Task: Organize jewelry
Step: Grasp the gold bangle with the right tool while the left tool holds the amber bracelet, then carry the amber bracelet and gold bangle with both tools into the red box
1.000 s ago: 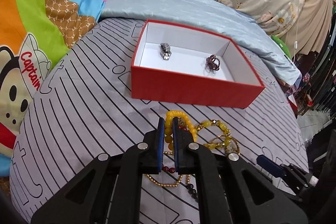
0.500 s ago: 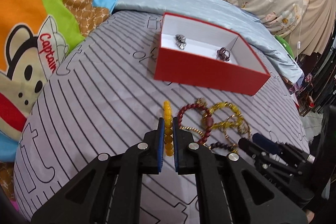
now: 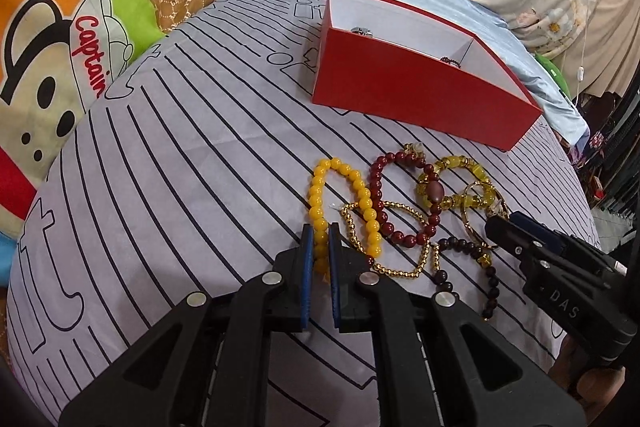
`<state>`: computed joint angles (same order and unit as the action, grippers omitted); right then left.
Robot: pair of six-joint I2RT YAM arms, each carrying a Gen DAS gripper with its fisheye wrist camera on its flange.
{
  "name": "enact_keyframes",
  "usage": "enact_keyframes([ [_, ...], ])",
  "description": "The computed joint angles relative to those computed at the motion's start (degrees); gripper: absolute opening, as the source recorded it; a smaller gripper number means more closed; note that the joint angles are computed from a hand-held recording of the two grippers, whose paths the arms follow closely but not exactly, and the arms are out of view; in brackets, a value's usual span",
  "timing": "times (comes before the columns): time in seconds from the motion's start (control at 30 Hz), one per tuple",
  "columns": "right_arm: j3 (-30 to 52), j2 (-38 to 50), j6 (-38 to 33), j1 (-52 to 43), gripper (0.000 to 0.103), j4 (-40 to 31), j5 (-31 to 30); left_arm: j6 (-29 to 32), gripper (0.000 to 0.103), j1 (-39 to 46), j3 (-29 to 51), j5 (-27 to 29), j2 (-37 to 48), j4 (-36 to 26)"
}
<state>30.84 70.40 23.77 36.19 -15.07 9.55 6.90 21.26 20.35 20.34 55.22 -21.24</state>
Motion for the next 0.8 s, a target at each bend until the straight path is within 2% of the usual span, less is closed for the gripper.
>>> enact_keyframes([
  [0.1, -0.39, -0.38, -0.09, -0.39, 0.02, -0.15, 0.38, 0.27, 0.007, 0.14, -0.75, 0.14, -0.36, 1.04],
  [0.2, -0.54, -0.55, -0.43, -0.19, 0.014, -0.46, 1.54, -0.06, 0.007, -0.99, -1.84, -1.28, -1.75, 2.1],
  [0.43, -1.28, -1.83, -0.07, -0.98, 0.004, -0.66, 1.17, 0.26, 0.007, 0.14, -1.19, -0.14, -1.13, 1.5],
  [0.6, -1.74, -3.88, 0.17, -2.11, 0.003, -1.39, 0.14, 0.26, 0.007, 1.23, -0.18, 0.71, -0.46, 0.3],
  [0.8, -2.35, -7.69, 0.06, -2.97, 0.003, -3.14, -0.45, 0.6, 0.007, 2.28, 0.81, 1.54, -4.7, -3.74],
])
